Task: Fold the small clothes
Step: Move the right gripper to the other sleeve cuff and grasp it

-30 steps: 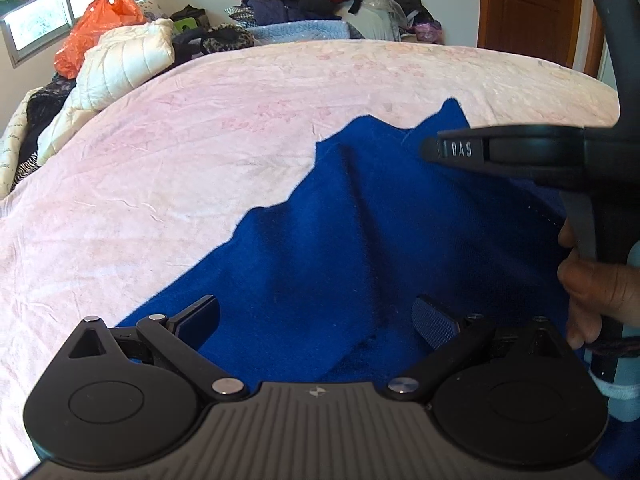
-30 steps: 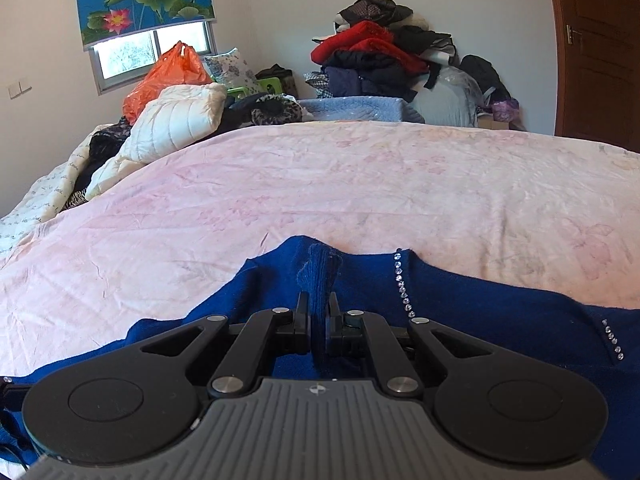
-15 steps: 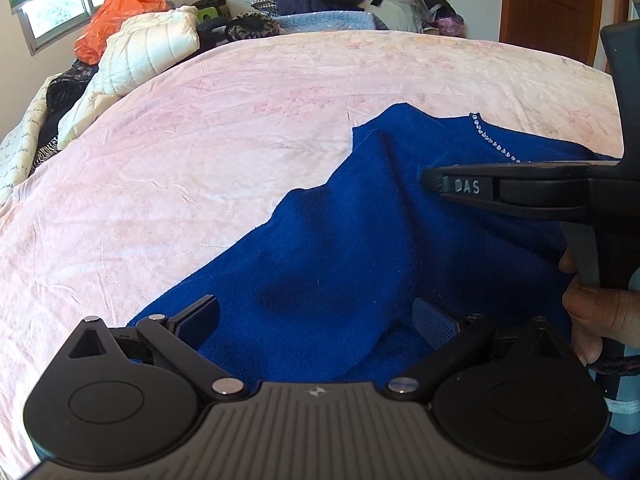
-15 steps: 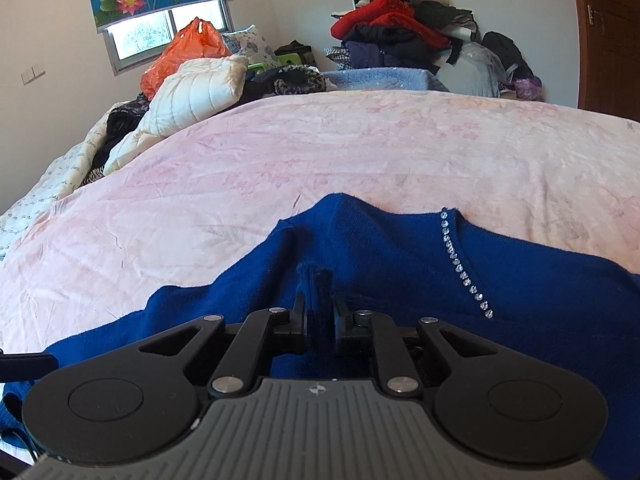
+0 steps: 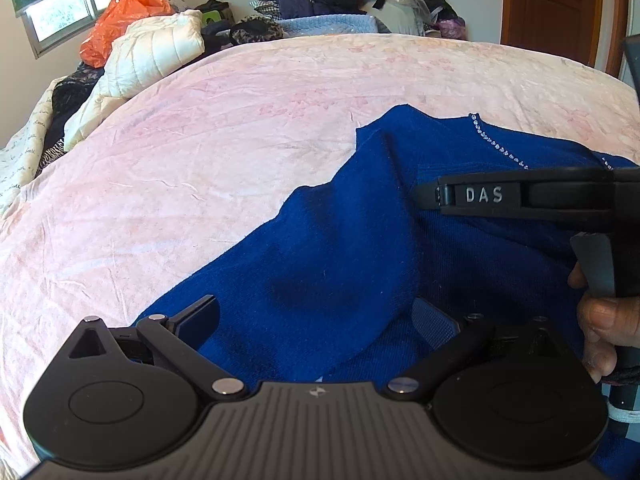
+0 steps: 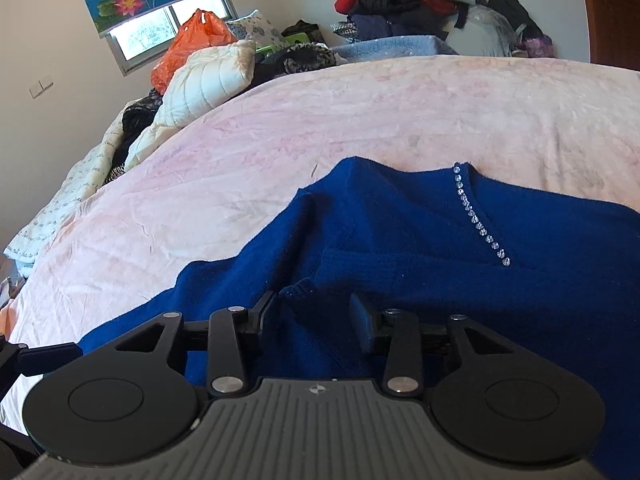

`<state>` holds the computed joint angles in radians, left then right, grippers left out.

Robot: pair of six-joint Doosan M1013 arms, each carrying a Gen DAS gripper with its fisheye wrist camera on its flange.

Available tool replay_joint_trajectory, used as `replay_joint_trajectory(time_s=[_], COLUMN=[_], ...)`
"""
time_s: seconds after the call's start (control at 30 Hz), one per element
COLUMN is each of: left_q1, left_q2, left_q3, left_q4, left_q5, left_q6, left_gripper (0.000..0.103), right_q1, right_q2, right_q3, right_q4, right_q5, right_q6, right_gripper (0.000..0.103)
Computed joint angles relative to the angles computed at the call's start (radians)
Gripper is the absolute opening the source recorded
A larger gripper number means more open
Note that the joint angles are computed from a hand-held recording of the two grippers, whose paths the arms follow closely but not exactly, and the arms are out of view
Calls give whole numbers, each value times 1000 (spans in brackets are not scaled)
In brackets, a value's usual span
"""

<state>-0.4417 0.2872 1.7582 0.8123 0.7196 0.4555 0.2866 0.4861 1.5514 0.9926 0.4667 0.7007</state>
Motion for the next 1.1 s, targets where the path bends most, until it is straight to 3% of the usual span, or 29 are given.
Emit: replay_joint_trajectory(time_s=[0.1, 0.23, 0.3, 0.47, 0.63, 1.0, 1.1], left_q1=[-1, -2, -4, 14, 35, 114, 134], left_q2=[-8, -26, -42, -80, -95, -120, -141], left_q3=[7, 24, 43, 93, 144, 217, 231], left_q4=[10, 34, 64, 100, 173, 201, 201], left_q5=[3, 7, 9, 55, 179, 448, 489], left_q6=[-15, -44, -75, -141, -242, -389, -447], left_gripper=[103, 103, 103, 103, 103, 103, 103], right_q1=[-7, -3, 3, 12, 26, 95, 118], right_q2=[-10, 0, -12, -53, -61, -49, -45], right_q3=[15, 2, 16, 60, 54, 35, 31], right_q4=[97, -15, -4, 230, 232, 42, 21], right_q5=[17, 37, 2, -32, 75, 247, 301], right_q6=[-66, 45, 46, -209, -258, -212, -246], right_gripper=[49, 51, 51, 52, 57, 58, 60])
